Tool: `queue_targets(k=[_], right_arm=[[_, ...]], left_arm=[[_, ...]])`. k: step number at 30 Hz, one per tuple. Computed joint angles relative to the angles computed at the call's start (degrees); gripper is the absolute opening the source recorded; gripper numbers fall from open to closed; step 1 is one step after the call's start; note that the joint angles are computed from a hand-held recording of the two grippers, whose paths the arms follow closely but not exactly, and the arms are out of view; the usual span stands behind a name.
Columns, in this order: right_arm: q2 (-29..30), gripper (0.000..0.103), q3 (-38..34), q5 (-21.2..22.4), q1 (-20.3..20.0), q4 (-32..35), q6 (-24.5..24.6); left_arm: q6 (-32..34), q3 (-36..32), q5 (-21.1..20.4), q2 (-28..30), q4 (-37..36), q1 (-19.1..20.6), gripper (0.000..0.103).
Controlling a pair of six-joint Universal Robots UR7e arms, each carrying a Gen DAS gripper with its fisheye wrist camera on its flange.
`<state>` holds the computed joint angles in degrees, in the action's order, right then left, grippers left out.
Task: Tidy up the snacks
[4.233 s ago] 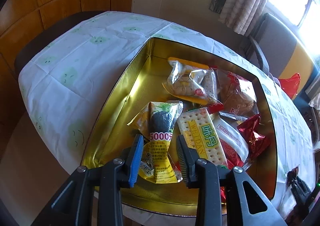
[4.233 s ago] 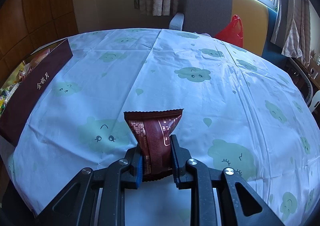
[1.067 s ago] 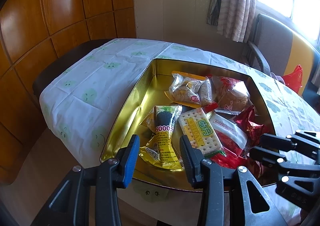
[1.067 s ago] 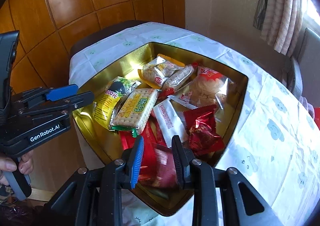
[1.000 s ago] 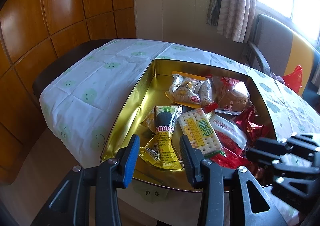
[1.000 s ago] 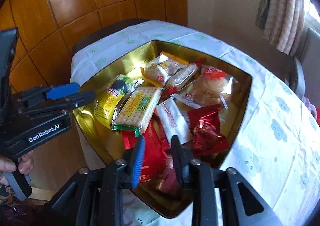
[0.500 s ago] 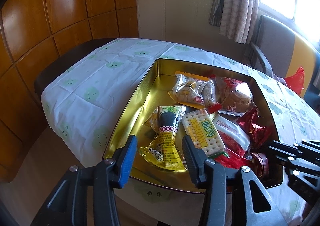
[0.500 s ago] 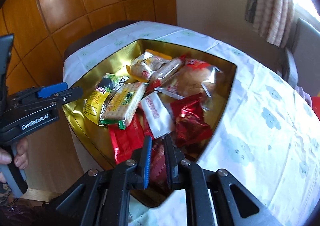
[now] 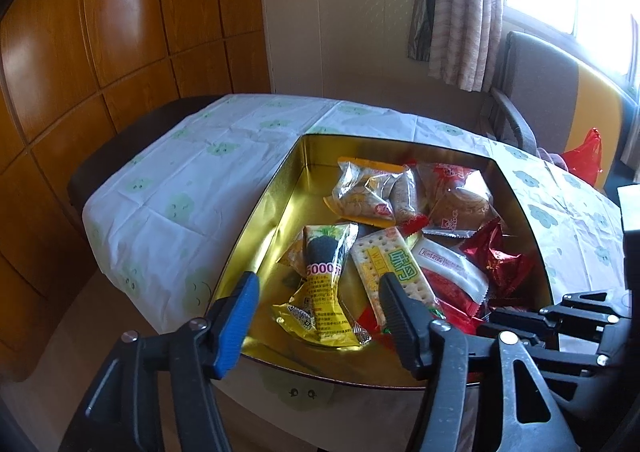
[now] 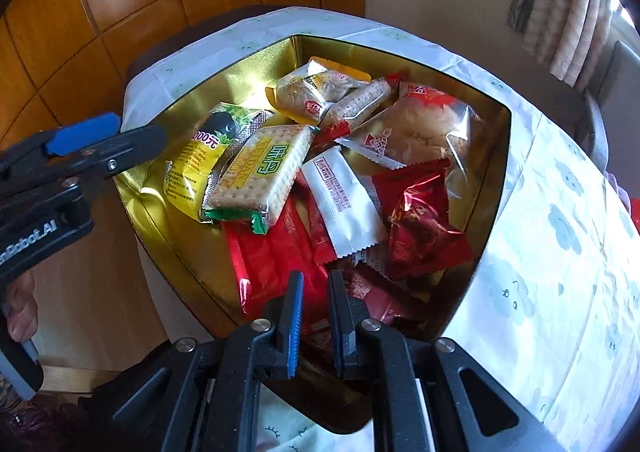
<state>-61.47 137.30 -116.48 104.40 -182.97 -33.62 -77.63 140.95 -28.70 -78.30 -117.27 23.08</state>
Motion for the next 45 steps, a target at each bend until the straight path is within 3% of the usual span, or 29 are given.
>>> queue_targets(k=[5,10,16,21,30,45], right_arm=[[-0.9,0.013,2.1,2.1,-0.2,-4.7,0.1],[-2.3,0.022,5.5,3.8,-0.6,-12.5,2.1],[-1.7,0.032,9.1,1.7,1.1,-26.3,2.5],[-0.6,0.034,10.4,-1.3,1.8,-34.2,3.4],[-0.6,0.034,11.6,-3.8,0.9,-37.1,4.3],[0.2,0.035,11.6,-3.8,1.1,-37.2,4.3]], left_arm=[[-0.4,-0.1,0.2,0.1,0.0,-1.0,0.071],[-1.0,-0.2,0.1,0.7,0.4,-2.8,0.077],[-5.4,0.1,0.5,0.3,3.6,-5.9,0.085],[-8.0,0.5,-0.3,0.7,4.7,-7.9,0.089],[-6.2,0.9,-1.3,2.3,2.0,-8.7,0.092],[-6.7,0.9,-1.0,2.2,2.4,-8.0,0.095]])
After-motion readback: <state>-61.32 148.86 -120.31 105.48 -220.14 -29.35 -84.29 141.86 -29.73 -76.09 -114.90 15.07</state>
